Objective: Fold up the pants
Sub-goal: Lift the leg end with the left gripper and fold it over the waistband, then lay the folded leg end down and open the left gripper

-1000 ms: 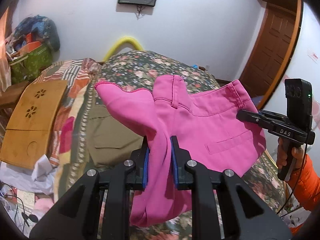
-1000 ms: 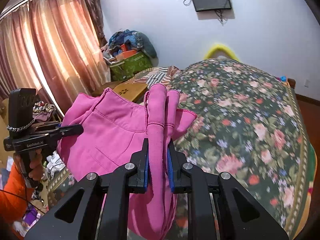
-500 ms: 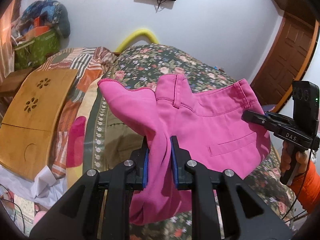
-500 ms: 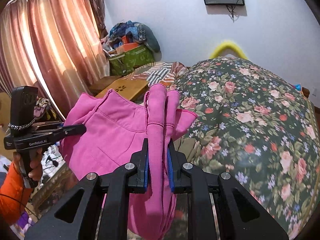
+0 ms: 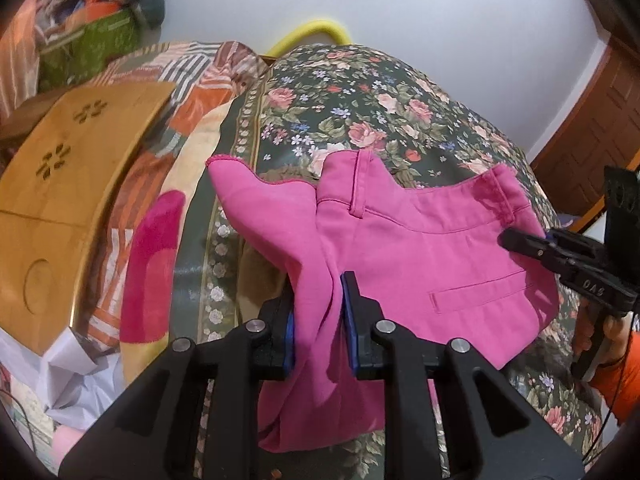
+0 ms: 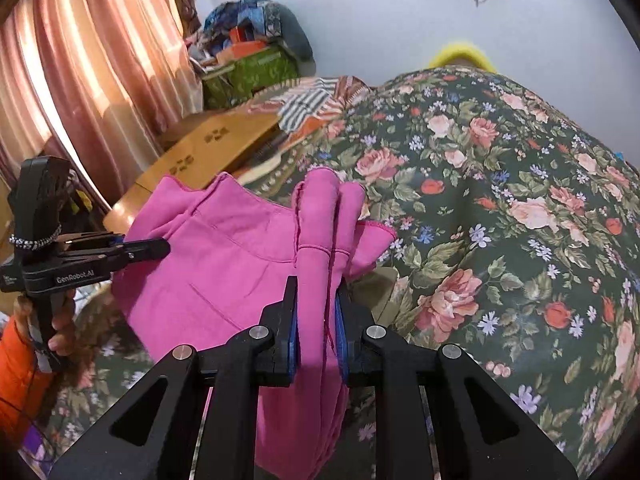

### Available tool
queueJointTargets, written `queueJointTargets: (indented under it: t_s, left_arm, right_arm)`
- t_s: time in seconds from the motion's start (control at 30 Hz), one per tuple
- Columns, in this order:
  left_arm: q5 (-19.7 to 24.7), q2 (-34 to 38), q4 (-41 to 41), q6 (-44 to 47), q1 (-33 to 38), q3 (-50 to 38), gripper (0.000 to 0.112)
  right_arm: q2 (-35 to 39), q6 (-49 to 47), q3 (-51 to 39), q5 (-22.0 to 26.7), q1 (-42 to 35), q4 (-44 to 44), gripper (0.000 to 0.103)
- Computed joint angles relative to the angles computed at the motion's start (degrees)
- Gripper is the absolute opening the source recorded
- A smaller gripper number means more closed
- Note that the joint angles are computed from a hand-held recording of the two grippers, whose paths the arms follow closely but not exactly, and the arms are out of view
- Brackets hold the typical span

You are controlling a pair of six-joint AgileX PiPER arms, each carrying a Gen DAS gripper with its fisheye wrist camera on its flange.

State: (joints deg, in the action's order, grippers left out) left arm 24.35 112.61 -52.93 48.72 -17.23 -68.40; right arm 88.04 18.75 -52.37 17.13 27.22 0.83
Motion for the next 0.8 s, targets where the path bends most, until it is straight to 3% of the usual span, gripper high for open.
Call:
queueJointTargets:
  t_s: [0.13,0.27,0.4,0.6,0.8]
  left_arm:
    - [0.1,0.7,-1.0,0.8,0.8,-0.2,0.033]
    - [-1.1,0.2,4.3,-5.6,0.7,0.2,0.049]
    - [-2.8,-1.4,10.1,-12.0,0.6,1.4,0.050]
    - [-5.0,-6.9,24.9,-26.1,-1.3,4.6,0.050]
    - [-5.4,-19.2,29.3,-32.0,-4.5,10.5,0.050]
  right_arm:
    - [1.5,-0.8,0.1,-0.2,-0.7,0.3,0.019]
    - [2.3,0.7,0.6,0.5,-1.0,-1.9,0.025]
    - [2.3,6.1,0.4,3.6,-0.9,-9.0,0.037]
    - [-3.8,12.9,2.3,7.9,-2.4,-16.2,0.037]
    - [-13.9,20.6,2.9,14.3,1.8,-23.3,0.037]
